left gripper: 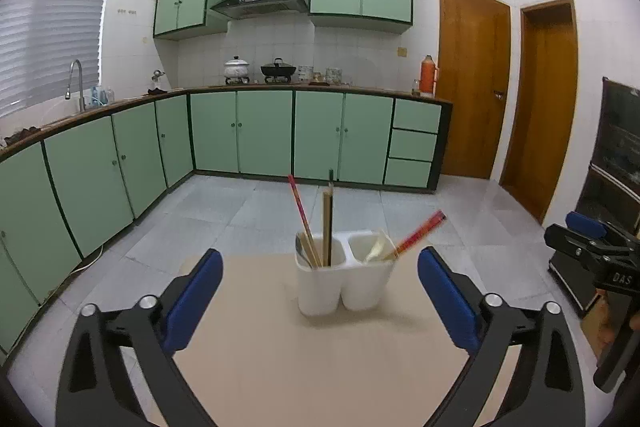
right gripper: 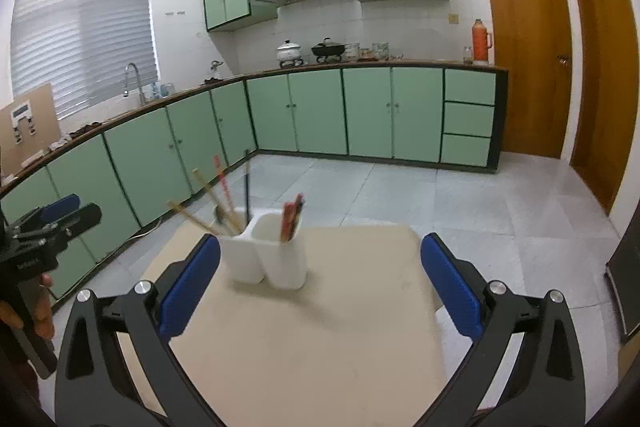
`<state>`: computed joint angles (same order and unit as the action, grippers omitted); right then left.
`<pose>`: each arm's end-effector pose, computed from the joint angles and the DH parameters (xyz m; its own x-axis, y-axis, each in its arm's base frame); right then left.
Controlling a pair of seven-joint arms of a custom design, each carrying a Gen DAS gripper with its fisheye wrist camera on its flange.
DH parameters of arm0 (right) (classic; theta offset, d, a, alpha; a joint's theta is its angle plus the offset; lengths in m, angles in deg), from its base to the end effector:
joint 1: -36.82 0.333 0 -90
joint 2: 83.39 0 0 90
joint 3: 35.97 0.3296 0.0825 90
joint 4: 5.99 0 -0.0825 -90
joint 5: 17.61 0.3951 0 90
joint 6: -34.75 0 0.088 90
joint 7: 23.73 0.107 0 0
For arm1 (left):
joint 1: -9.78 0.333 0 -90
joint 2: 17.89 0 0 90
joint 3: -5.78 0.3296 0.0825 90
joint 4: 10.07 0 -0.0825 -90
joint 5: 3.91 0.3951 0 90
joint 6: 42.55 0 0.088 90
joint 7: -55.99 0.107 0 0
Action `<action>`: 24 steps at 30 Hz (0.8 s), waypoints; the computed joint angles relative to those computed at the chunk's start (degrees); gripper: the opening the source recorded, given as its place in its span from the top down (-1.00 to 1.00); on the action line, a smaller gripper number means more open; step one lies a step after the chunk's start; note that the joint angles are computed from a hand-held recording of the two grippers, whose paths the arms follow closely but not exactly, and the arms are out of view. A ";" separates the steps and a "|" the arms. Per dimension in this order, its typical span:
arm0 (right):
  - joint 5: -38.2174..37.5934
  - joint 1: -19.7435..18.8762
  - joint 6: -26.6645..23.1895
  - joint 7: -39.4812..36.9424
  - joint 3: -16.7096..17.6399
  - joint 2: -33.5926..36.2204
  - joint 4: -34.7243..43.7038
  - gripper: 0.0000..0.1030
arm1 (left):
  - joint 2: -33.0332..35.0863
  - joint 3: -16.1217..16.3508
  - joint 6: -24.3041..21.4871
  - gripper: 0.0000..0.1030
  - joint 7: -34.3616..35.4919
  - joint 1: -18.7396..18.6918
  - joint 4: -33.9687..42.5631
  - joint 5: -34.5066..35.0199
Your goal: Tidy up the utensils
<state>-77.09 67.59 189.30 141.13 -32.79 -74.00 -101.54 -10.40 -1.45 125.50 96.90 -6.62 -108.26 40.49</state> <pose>0.5433 0.3970 0.6048 0.1131 -0.9873 -0.1115 -0.4580 0.0477 -0.8877 0.5870 -0.2995 0.6338 -0.2383 -0.9703 0.0415 -0.4058 0.0607 -0.9119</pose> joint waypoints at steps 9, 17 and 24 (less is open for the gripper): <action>-0.43 1.18 -0.22 -1.13 2.16 -2.20 -1.88 -0.89 | -6.17 -2.88 1.48 -0.88 -3.30 1.48 -7.32 2.51; -0.25 1.87 -0.12 -2.38 2.67 -2.10 -0.31 -0.89 | -8.72 -5.08 2.09 -0.88 -7.04 3.77 -9.46 5.64; -0.54 2.47 -0.57 -2.94 2.86 -1.93 0.37 -0.89 | -9.90 -6.33 2.21 -0.88 -9.62 5.21 -10.35 8.05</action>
<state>-77.63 70.06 188.73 138.20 -29.94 -75.93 -101.17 -20.30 -7.77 127.71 87.28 -1.41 -118.61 48.54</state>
